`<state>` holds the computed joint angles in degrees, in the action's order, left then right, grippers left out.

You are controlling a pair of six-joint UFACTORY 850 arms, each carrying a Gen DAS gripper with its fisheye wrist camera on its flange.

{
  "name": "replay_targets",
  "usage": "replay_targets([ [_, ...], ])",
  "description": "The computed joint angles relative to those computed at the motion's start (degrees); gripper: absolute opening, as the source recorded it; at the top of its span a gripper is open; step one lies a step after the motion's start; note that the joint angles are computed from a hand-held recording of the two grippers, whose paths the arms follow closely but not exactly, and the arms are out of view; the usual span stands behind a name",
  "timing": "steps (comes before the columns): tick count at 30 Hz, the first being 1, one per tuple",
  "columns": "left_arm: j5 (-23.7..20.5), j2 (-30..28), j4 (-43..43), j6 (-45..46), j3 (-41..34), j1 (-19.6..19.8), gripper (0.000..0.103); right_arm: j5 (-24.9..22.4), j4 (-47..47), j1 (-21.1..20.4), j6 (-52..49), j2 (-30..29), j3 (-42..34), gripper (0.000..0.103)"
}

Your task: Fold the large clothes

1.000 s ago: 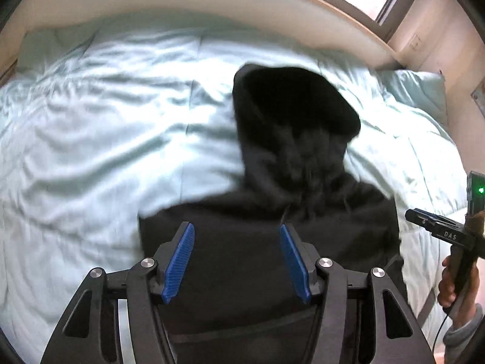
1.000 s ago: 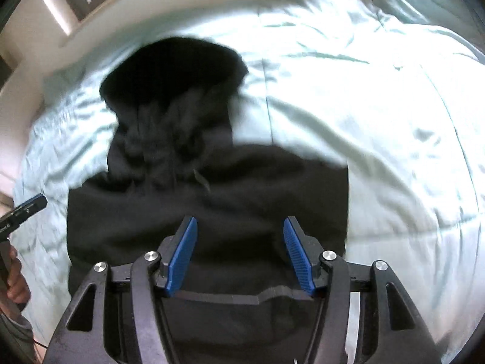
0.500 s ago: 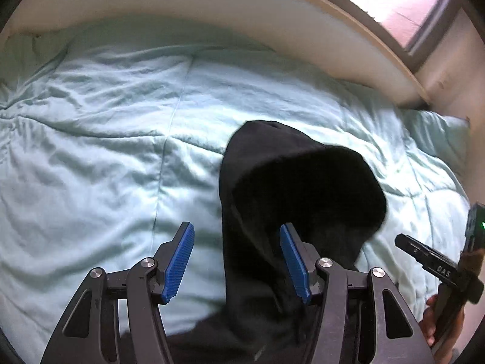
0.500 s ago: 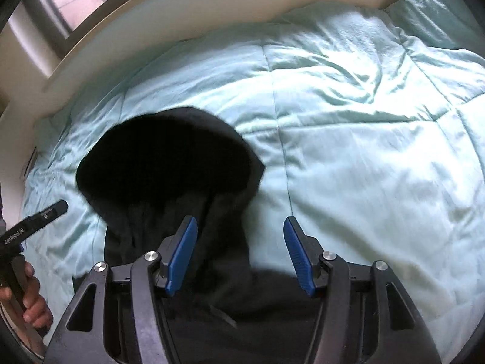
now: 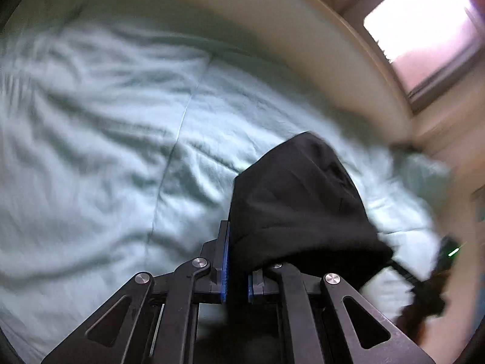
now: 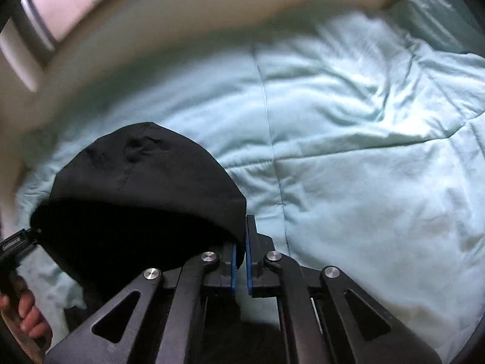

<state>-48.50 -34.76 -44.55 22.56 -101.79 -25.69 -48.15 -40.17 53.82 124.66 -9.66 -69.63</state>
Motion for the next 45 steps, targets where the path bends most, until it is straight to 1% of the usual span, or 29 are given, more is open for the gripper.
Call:
replay_targets([
  [1,-0.8,-0.3,-0.4,1.1,0.9,0.6,0.012,0.4,0.8,0.5,-1.6,-0.6,-0.3,0.005],
  [2,-1.7,-1.7,1.6,1.2,0.7,0.5,0.012,1.4,2.9,0.2,-5.0,-2.0,-0.9,0.005],
  [4,-5.9,-6.8,12.0,-5.9,-3.6,-0.9,0.012,3.5,7.7,-0.8,-12.0,-5.1,-2.1,0.005],
  [5,-7.6,-9.1,16.2,-8.2,-5.5,-1.8,0.013,6.6,10.7,-1.7,-16.1,-6.6,-2.0,0.005],
  [6,-7.1,-9.6,17.9,-8.5,-5.7,-2.4,0.015,7.9,13.9,-2.5,-20.1,-8.6,-2.5,0.005],
  [7,-4.5,-8.5,17.6,-6.8,-3.8,-2.7,0.015,9.0,15.1,-2.8,-22.6,-10.0,-2.8,0.005],
  [9,-2.0,-6.3,16.7,-4.5,-1.4,-2.8,0.017,9.9,15.2,-2.8,-23.4,-10.3,-2.4,0.006],
  [10,-0.9,-4.9,16.4,-3.3,0.0,-2.6,0.022,10.3,14.7,-2.7,-22.6,-9.7,-1.8,0.007],
  [11,0.2,-3.5,16.4,-1.9,1.5,-2.5,0.033,11.3,14.0,-2.6,-21.3,-8.4,-0.6,0.008],
  [13,1.8,-0.6,16.5,-0.4,4.4,-1.8,0.048,12.6,13.4,-2.1,-19.0,-5.8,1.7,0.010],
  [14,2.1,0.8,15.5,0.9,5.8,-1.3,0.050,12.8,12.6,-1.6,-17.7,-4.4,2.9,0.015],
  [15,1.8,1.6,13.5,2.6,6.6,-0.6,0.050,12.7,11.9,-1.0,-16.6,-3.2,3.9,0.018],
  [17,2.6,4.4,11.5,4.7,8.8,0.4,0.050,10.2,9.9,0.8,-14.4,-0.8,4.8,0.029],
  [19,4.4,7.0,10.5,6.7,10.4,0.7,0.050,7.3,7.3,2.3,-12.2,1.1,4.7,0.032],
  [22,4.8,7.9,7.9,8.5,8.5,-0.4,0.050,4.8,2.8,2.8,-9.5,2.9,3.4,0.040],
  [23,4.0,7.1,6.9,9.1,6.2,-1.0,0.050,5.2,1.9,2.2,-9.5,3.2,3.0,0.041],
  [25,2.8,3.8,6.8,8.0,0.5,-2.8,0.051,8.3,0.7,0.0,-10.2,2.6,1.8,0.041],
  [27,0.4,0.2,6.9,6.1,-4.6,-4.8,0.052,9.6,0.7,-2.1,-12.1,0.1,-1.2,0.041],
  [28,-1.3,-2.1,6.4,5.4,-7.1,-5.5,0.052,11.0,1.0,-3.0,-13.3,-1.5,-2.8,0.041],
  [30,-6.4,-7.3,7.4,2.9,-12.0,-6.7,0.052,16.1,3.4,-5.0,-16.3,-4.2,-4.2,0.041],
  [33,-8.6,-9.5,16.8,-1.9,-11.3,-8.2,0.051,20.8,11.6,-6.2,-26.1,-8.2,-5.3,0.041],
  [34,-11.3,-10.6,18.8,-2.3,-10.6,-8.0,0.051,21.9,14.2,-6.0,-29.1,-9.4,-5.3,0.041],
  [35,-12.0,-10.8,18.5,-1.5,-9.6,-7.5,0.051,23.3,15.4,-5.5,-30.4,-10.1,-4.6,0.040],
  [37,-11.5,-9.4,13.1,2.7,-6.7,-5.7,0.051,26.2,11.8,-4.3,-25.9,-10.2,-1.9,0.039],
  [39,-11.0,-8.6,11.1,3.4,-6.0,-4.8,0.051,28.5,7.1,-4.2,-18.6,-8.6,0.3,0.039],
  [40,-10.3,-8.1,10.8,3.7,-5.5,-4.7,0.051,28.4,7.7,-4.4,-18.5,-8.2,0.5,0.039],
  [41,-9.0,-6.8,10.4,4.5,-4.2,-4.7,0.051,26.9,8.9,-4.4,-19.9,-7.8,0.1,0.039],
  [43,-6.4,-3.8,10.2,7.0,-1.2,-4.8,0.051,21.5,8.8,-3.3,-22.0,-7.0,-1.8,0.040],
  [45,-3.7,-1.0,9.7,8.9,1.6,-4.9,0.051,17.0,4.9,-1.8,-20.3,-6.0,-2.9,0.041],
])
